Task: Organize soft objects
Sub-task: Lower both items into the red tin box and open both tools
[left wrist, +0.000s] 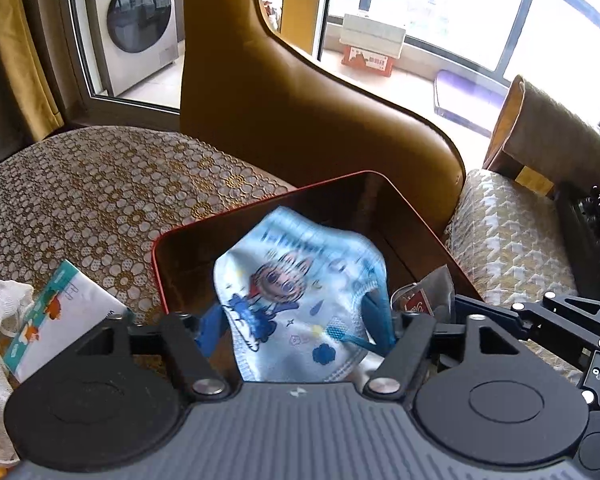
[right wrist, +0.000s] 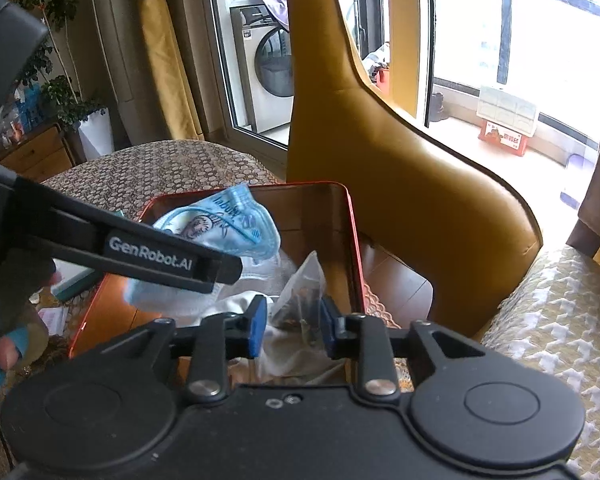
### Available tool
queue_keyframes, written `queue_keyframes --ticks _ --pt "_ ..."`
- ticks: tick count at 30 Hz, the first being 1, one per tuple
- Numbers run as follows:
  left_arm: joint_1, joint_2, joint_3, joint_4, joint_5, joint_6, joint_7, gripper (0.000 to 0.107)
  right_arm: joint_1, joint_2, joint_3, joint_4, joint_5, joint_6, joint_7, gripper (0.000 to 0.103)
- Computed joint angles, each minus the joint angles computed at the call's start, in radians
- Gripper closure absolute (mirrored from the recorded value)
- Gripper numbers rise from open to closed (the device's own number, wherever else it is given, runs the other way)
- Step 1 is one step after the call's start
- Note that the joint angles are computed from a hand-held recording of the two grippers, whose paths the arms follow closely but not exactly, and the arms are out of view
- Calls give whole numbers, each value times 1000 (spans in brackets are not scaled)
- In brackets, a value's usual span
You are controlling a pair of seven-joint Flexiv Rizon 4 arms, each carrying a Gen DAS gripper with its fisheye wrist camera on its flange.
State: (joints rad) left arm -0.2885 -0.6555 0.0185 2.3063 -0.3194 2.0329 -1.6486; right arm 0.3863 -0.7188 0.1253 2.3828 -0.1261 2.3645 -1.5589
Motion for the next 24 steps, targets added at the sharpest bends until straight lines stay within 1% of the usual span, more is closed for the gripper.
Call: queue_keyframes --ticks 2,4,6,8,10,13,15,17,19,20,24 --pt "10 7 -6 8 11 7 -4 32 13 4 -5 7 16 10 -11 67" --pt "3 14 -1 18 8 18 -7 32 18 11 -4 14 21 11 -16 65" --pt "17 27 -12 32 22 27 -13 32 25 18 -4 25 34 27 -25 58" --pt "10 42 -6 50 20 39 -15 32 31 23 -4 33 45 36 -32 53" --pt "18 57 -13 68 32 55 -20 32 32 35 0 44 48 40 -33 52" --pt "27 82 -22 97 46 70 -29 32 21 55 11 62 42 49 -24 46" --pt "20 99 -19 106 43 60 -23 32 26 65 11 74 51 60 -27 41" --pt "-9 113 -1 119 21 68 -15 32 32 78 10 88 63 67 -31 40" --pt "-12 127 -3 131 17 75 -15 32 25 89 16 101 60 70 -25 38" --pt "-6 137 -9 141 22 80 -21 32 20 95 20 107 58 70 -18 36" --pt "40 174 -40 190 75 115 -60 27 0 117 33 132 44 83 8 34"
